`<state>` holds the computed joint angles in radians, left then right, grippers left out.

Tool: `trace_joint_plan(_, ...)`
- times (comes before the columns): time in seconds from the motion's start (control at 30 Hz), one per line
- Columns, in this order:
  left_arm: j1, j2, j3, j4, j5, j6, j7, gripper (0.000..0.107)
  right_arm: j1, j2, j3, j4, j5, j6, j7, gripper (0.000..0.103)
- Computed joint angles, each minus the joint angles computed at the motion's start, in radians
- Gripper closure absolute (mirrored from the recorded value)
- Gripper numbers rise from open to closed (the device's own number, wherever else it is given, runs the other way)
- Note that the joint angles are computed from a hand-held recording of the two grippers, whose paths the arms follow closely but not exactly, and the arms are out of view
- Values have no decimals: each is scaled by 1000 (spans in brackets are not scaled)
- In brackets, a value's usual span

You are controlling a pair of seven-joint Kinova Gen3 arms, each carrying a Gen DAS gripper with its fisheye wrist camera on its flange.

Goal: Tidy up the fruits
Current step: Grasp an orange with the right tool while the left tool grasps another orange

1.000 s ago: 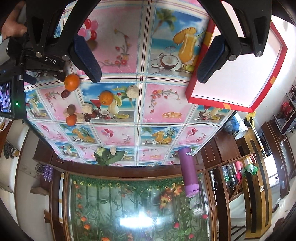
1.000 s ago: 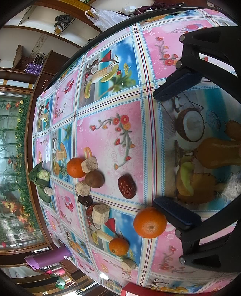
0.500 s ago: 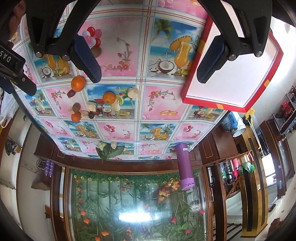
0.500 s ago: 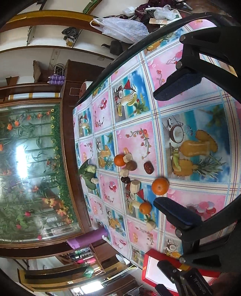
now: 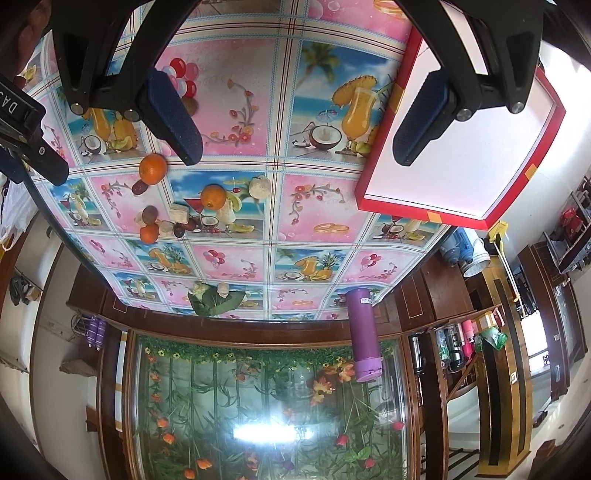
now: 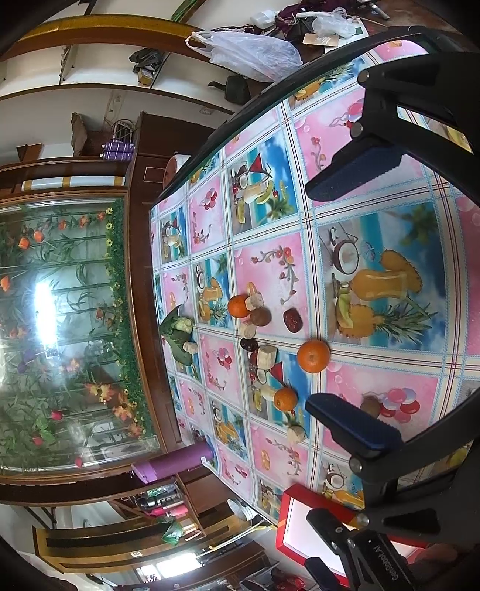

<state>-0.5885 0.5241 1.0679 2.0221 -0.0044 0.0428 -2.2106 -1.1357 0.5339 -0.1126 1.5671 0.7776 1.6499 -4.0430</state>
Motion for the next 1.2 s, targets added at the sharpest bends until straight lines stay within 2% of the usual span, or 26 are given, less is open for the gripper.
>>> trace_joint_plan(0.13, 29, 7, -34, -9, -6, 7, -9, 5, -1, -6, -5, 15, 2, -19, -4, 0)
trace_joint_plan(0.27, 116, 10, -136, -34, -4, 27, -17, 5, 11, -18, -19, 49, -7, -69, 12, 0)
trace_joint_plan(0.37, 179, 14, -205, -55, 11, 49, -29, 5, 21, -36, -25, 95, -11, -128, 1, 0)
trace_joint_plan(0.5, 212, 19, -233, -68, 37, 62, -63, 5, 47, -69, -31, 162, 9, -225, -11, 3)
trace_joint_plan(0.67, 290, 6, -312, -113, 79, 86, -96, 5, 109, -82, -30, 187, 60, -352, 79, 9)
trace_joint_plan(0.8, 313, 7, -337, -149, 102, 99, -127, 7, 168, -75, -9, 186, 71, -449, 163, 20)
trace_joint_plan(0.97, 401, 21, -413, -234, 139, 188, -162, 15, 216, -73, 27, 215, 80, -563, 173, 31)
trace_joint_plan(1.07, 482, 27, -480, -280, 153, 238, -172, 27, 238, -68, 39, 225, 76, -613, 184, 40)
trace_joint_plan(1.2, 568, 41, -548, -338, 175, 307, -191, 40, 258, -74, 54, 262, 78, -700, 171, 60)
